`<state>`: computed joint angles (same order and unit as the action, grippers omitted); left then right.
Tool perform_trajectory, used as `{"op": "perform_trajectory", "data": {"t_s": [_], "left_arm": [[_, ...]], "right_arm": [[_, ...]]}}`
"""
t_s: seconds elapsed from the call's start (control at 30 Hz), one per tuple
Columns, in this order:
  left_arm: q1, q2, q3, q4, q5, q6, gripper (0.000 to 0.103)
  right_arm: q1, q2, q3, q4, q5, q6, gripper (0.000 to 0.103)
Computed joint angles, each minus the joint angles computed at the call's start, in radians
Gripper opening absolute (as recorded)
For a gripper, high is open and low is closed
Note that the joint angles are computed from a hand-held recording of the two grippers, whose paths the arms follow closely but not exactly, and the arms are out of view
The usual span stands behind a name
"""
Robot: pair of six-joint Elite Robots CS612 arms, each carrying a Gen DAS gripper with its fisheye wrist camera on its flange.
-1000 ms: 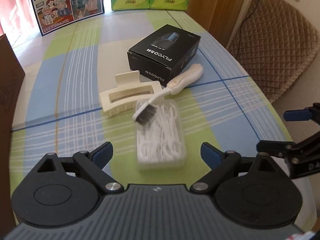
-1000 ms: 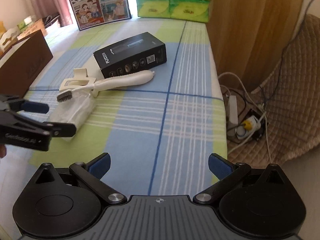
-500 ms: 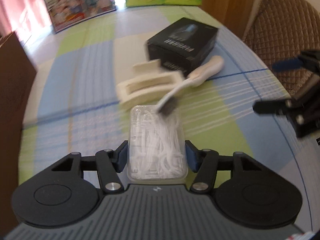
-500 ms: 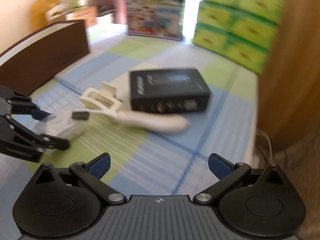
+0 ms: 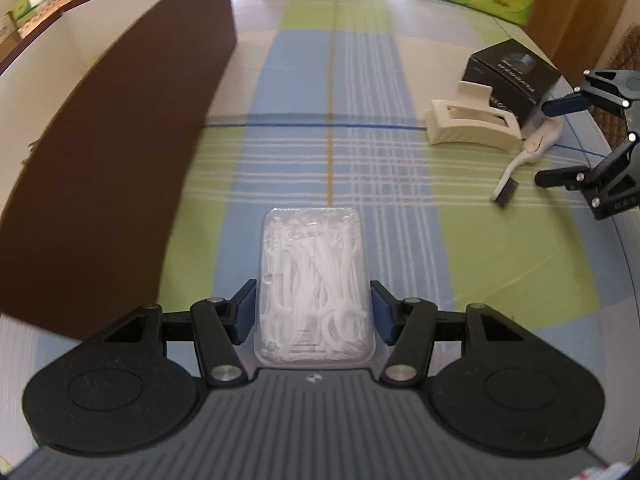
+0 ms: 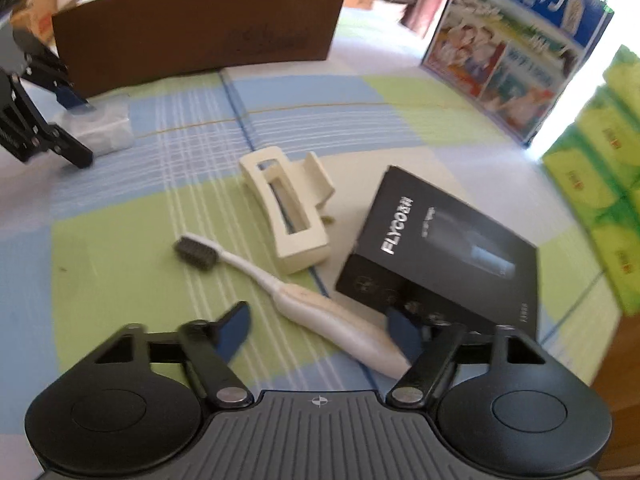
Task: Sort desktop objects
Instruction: 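Grasp the clear floss pick box with the left tool while the right tool grasps the white toothbrush, then carry the floss box with the left tool while the right tool carries the toothbrush toward the box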
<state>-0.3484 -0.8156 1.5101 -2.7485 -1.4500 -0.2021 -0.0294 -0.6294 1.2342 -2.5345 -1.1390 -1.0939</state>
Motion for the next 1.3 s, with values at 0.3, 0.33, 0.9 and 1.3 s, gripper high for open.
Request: {"op": "perform_trajectory", "data": {"t_s": [0.3, 0.33, 0.9, 1.3], "left_arm": [[0.001, -0.018, 0.026, 0.006, -0.008, -0.002, 0.054], [0.001, -0.02, 0.029, 0.007, -0.011, 0.0, 0.054], [-0.015, -0.021, 0.049, -0.035, -0.012, 0.015, 0.057], [-0.036, -0.055, 0.12, -0.088, -0.02, 0.022, 0.053]], "right_arm": [[0.004, -0.039, 0.026, 0.136, -0.021, 0.202, 0.027], [0.006, -0.05, 0.048, 0.125, -0.028, 0.22, 0.027], [0.047, -0.12, 0.282, -0.278, -0.111, 0.57, 0.02], [0.055, -0.164, 0.36, -0.302, -0.115, 0.594, 0.017]]}}
